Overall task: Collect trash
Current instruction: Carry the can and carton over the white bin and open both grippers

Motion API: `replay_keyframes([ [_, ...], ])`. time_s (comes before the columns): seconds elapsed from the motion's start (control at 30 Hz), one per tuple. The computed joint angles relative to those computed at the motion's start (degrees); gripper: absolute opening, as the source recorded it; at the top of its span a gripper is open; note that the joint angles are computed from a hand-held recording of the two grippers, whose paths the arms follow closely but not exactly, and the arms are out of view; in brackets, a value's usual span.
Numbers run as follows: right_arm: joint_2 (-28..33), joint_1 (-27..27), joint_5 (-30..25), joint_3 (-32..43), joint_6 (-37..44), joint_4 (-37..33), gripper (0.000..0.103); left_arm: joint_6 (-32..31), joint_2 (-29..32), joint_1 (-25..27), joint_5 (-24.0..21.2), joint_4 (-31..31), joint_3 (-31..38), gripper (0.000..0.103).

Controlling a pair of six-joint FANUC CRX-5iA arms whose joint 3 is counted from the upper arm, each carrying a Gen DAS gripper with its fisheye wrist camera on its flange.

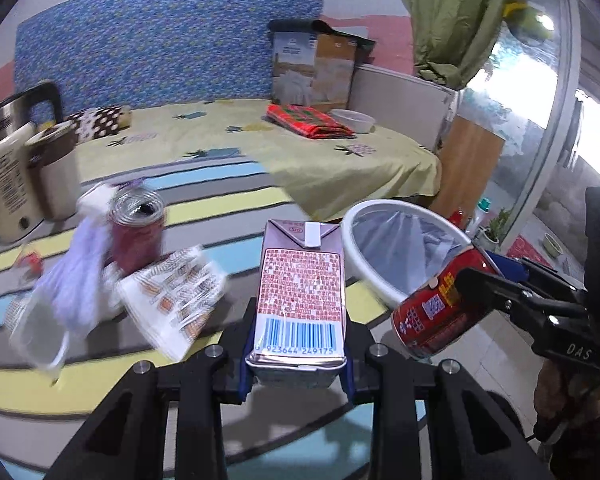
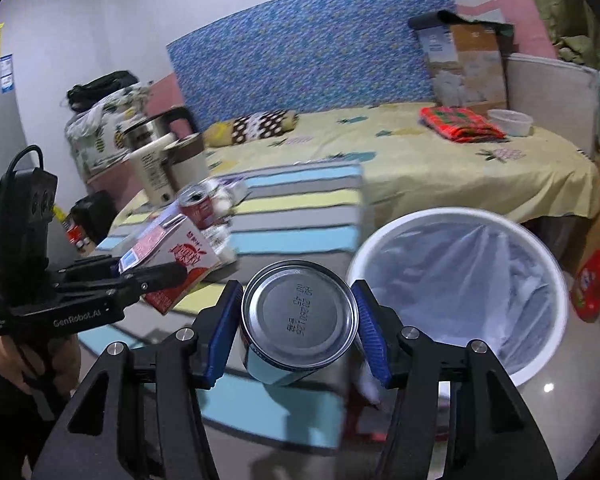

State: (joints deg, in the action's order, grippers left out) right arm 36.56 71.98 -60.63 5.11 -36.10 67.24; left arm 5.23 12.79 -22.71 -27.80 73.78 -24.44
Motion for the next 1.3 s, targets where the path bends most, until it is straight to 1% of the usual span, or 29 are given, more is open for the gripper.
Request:
replay_keyframes([
  [0.23, -2.83, 0.23, -6.44, -3.73, -2.37, -1.83, 0.057, 4.01, 4.77, -4.45, -1.74, -4.12, 6.86, 0.033],
  [0.43, -3.94, 0.62, -9.48, -6.04, -4.63, -5.24, 0.057, 9.09, 10.01, -7.33, -3.95, -10.22, 13.60, 0.033],
  [0.67, -4.39, 0.93, -8.99, -8.05, -5.72, -9.11, 0.057, 15.42, 14.94, -9.20, -6.35, -17.50, 19.67, 0.033],
  [0.93, -5.52, 1.35, -7.34, -10.08, -5.58, -11.98, 0.057, 19.37, 17.39, -9.74, -8.50, -22.62, 22.89, 0.034],
  [1.17, -5.75, 1.22, -6.60, -10.02, -4.71, -13.59, 0.057, 19.78, 17.63, -9.88, -8.65, -23.97, 23.32, 0.036],
  [1.23, -5.69, 1.33, -6.92, -9.67, -4.14, -14.16, 0.057, 19.91, 17.61, -9.85, -8.59, -23.89, 23.15, 0.040],
  [1.3, -5.43, 1.37, -7.42, -9.23, -3.75, -14.58, 0.058, 19.50, 17.65, -9.81, -8.68, -23.22, 22.98, 0.046],
])
